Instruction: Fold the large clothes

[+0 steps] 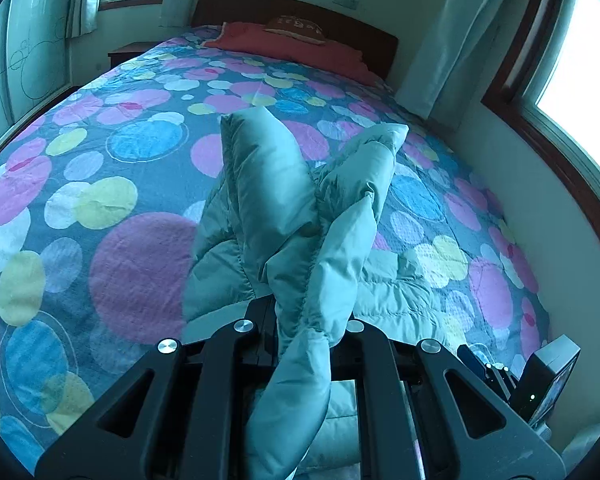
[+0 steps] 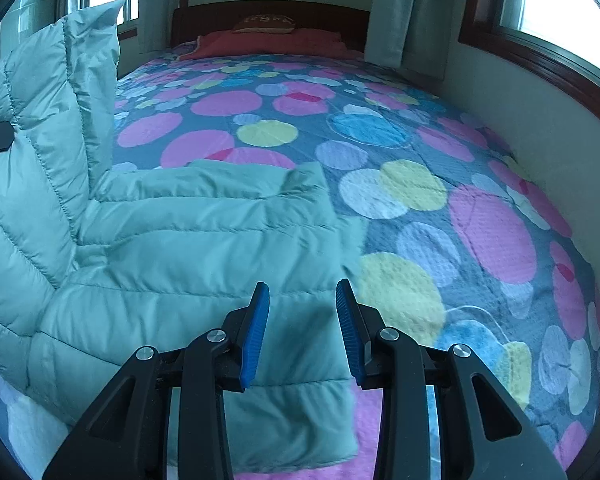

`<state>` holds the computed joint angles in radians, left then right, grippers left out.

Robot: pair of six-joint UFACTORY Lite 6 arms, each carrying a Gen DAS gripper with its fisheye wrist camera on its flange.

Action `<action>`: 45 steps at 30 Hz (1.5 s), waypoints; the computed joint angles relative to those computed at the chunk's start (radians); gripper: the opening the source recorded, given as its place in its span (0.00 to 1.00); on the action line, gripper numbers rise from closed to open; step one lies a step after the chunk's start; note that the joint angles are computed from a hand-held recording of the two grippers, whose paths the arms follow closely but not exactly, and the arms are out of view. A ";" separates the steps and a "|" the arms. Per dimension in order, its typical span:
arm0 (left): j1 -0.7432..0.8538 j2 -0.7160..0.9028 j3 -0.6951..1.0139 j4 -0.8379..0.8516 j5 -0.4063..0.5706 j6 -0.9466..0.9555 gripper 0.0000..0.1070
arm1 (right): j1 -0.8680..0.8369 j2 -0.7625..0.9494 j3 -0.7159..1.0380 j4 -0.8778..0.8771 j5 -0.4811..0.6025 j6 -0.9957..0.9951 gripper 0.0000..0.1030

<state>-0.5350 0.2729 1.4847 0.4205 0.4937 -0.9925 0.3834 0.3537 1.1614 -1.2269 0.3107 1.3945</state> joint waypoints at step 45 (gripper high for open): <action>-0.294 -0.040 -0.185 0.344 -0.092 -0.535 0.46 | -0.259 -0.173 -0.315 -0.191 0.036 0.077 0.35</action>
